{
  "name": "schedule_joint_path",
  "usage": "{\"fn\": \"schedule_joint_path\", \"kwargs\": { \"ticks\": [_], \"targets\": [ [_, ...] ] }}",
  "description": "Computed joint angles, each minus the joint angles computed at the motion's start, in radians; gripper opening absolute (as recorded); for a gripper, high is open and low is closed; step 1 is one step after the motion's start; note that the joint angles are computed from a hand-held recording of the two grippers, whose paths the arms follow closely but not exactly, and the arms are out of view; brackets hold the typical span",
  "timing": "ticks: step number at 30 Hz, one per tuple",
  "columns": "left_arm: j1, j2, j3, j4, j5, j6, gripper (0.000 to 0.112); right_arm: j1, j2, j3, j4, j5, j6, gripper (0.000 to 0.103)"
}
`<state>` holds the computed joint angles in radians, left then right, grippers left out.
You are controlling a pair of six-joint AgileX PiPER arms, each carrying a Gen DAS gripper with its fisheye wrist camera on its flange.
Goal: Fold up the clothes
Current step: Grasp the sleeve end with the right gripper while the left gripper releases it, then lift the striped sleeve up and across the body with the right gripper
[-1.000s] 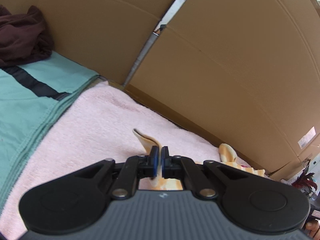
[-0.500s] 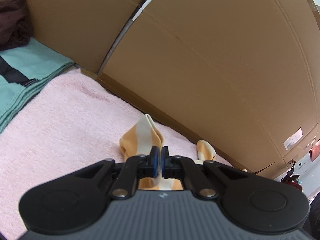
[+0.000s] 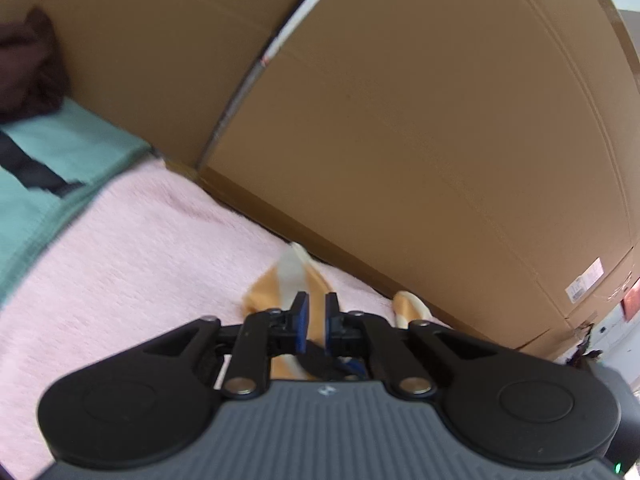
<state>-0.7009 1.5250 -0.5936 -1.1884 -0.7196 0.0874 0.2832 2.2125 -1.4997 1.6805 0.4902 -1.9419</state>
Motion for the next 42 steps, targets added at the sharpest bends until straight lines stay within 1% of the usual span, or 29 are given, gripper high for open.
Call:
{"fn": "schedule_joint_path", "kwargs": {
  "ticks": [1, 2, 4, 6, 7, 8, 10, 13, 14, 15, 18, 20, 23, 26, 28, 30, 31, 32, 35, 36, 42],
  "targets": [
    [-0.036, -0.019, 0.02, -0.041, -0.04, 0.036, 0.0, -0.01, 0.009, -0.022, -0.037, 0.01, 0.048, 0.007],
    [-0.078, -0.036, 0.043, -0.068, -0.082, 0.055, 0.0, -0.028, 0.019, -0.057, -0.104, 0.035, 0.129, 0.007],
    [-0.166, -0.06, 0.091, -0.096, -0.15, 0.064, 0.0, -0.065, 0.047, -0.143, -0.232, 0.106, 0.295, 0.007],
    [-0.258, -0.07, 0.134, -0.121, -0.211, 0.059, 0.0, -0.094, 0.065, -0.212, -0.315, 0.157, 0.42, 0.007],
    [-0.277, -0.069, 0.15, -0.1, -0.204, 0.015, 0.0, -0.107, 0.076, -0.254, -0.353, 0.186, 0.478, 0.007],
    [-0.291, -0.066, 0.166, -0.071, -0.194, -0.034, 0.0, -0.12, 0.059, -0.255, -0.383, 0.225, 0.52, 0.007],
    [-0.27, -0.039, 0.182, 0.06, -0.144, -0.192, 0.0, -0.148, 0.042, -0.286, -0.455, 0.3, 0.613, 0.007],
    [-0.242, 0.025, 0.137, 0.186, -0.128, -0.32, 0.0, -0.182, 0.081, -0.436, -0.552, 0.423, 0.769, 0.007],
    [-0.222, 0.047, 0.111, 0.236, -0.115, -0.364, 0.0, -0.201, 0.073, -0.444, -0.563, 0.456, 0.785, 0.007],
    [-0.204, 0.069, 0.08, 0.272, -0.101, -0.392, 0.0, -0.197, 0.061, -0.437, -0.566, 0.467, 0.794, 0.007],
    [-0.163, 0.165, -0.08, 0.273, -0.029, -0.338, 0.0, -0.241, 0.06, -0.497, -0.588, 0.541, 0.825, 0.007],
    [-0.133, 0.222, -0.171, 0.304, 0.019, -0.332, 0.0, -0.255, 0.055, -0.514, -0.595, 0.552, 0.828, 0.007],
    [-0.097, 0.306, -0.296, 0.358, 0.082, -0.362, 0.0, -0.27, 0.046, -0.514, -0.591, 0.545, 0.809, 0.007],
    [-0.069, 0.391, -0.435, 0.371, 0.153, -0.351, 0.0, -0.301, 0.04, -0.513, -0.584, 0.556, 0.787, 0.007],
    [-0.058, 0.452, -0.548, 0.248, 0.212, -0.219, 0.0, -0.317, 0.034, -0.504, -0.571, 0.556, 0.771, 0.007],
    [-0.053, 0.514, -0.658, 0.061, 0.244, -0.021, 0.0, -0.337, 0.03, -0.495, -0.544, 0.566, 0.75, 0.007],
    [-0.05, 0.54, -0.702, -0.014, 0.257, 0.046, 0.0, -0.347, 0.025, -0.484, -0.525, 0.564, 0.738, 0.007],
    [-0.045, 0.567, -0.744, -0.08, 0.268, 0.102, 0.0, -0.356, 0.02, -0.474, -0.506, 0.562, 0.727, 0.007],
    [-0.028, 0.622, -0.831, -0.168, 0.302, 0.178, 0.0, -0.381, 0.012, -0.451, -0.452, 0.558, 0.695, 0.007],
    [-0.027, 0.638, -0.861, -0.207, 0.309, 0.22, 0.0, -0.387, 0.008, -0.445, -0.443, 0.55, 0.69, 0.007],
    [-0.05, 0.719, -1.046, -0.531, 0.267, 0.642, 0.0, -0.424, 0.014, -0.436, -0.364, 0.546, 0.688, 0.007]
  ]
}}
